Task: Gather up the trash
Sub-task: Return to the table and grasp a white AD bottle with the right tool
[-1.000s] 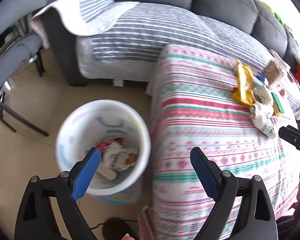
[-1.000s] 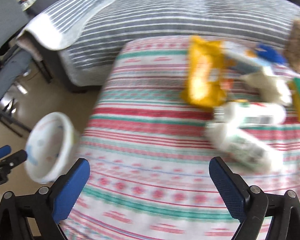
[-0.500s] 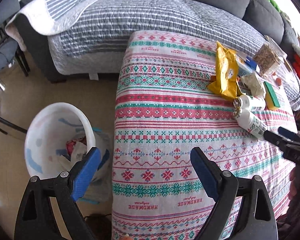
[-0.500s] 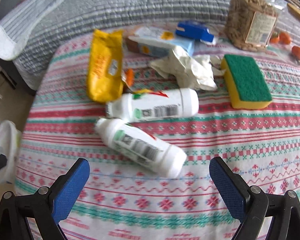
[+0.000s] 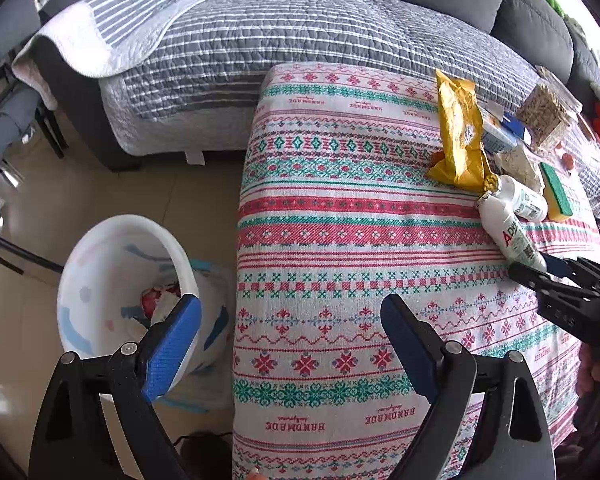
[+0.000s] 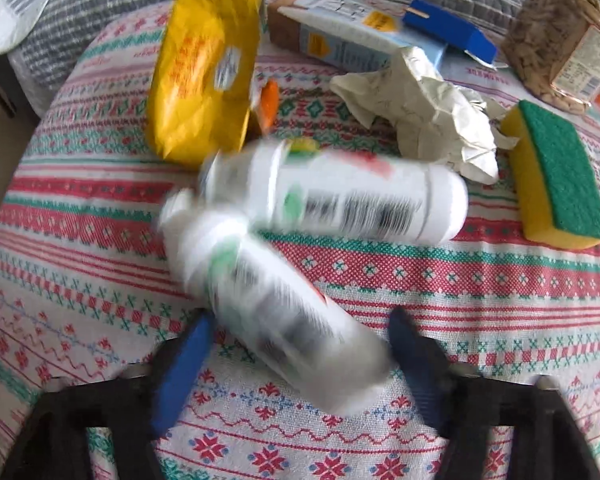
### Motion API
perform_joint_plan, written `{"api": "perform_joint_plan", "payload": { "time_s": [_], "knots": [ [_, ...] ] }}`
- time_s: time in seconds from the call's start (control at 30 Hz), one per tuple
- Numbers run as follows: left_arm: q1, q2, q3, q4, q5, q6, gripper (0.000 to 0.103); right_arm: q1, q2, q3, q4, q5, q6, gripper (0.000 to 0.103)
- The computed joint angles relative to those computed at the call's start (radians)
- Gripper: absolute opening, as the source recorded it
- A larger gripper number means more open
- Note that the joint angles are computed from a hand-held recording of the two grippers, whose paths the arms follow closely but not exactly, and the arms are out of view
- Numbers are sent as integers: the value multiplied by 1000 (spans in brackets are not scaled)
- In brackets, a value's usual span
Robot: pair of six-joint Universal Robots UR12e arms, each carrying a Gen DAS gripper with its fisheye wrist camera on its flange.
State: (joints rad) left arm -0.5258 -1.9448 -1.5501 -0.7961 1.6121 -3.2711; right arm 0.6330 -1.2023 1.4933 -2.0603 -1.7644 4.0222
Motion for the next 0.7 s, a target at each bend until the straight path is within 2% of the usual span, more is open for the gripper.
{"api": "perform_joint_plan", "payload": {
  "time_s": [0.13,0.27,0.47,0.6,0.7],
  "knots": [
    [-11,-16,20,4,-21,20,93,8,-26,26,-28,19,-28,47],
    [-38,-50,64,2,-45,48,93,7,-91,95,-116,65,16,44],
    [-86,-110,139,-5,-112,60,93,10,-205,212,-232,65,103,42],
    [-122,-148,187,-16,-143,77,93,11,-253,259,-268,77,159,42],
    [-142,-170,212,-6,-166,87,93,9,-284,286,-259,63,180,42]
  ]
}}
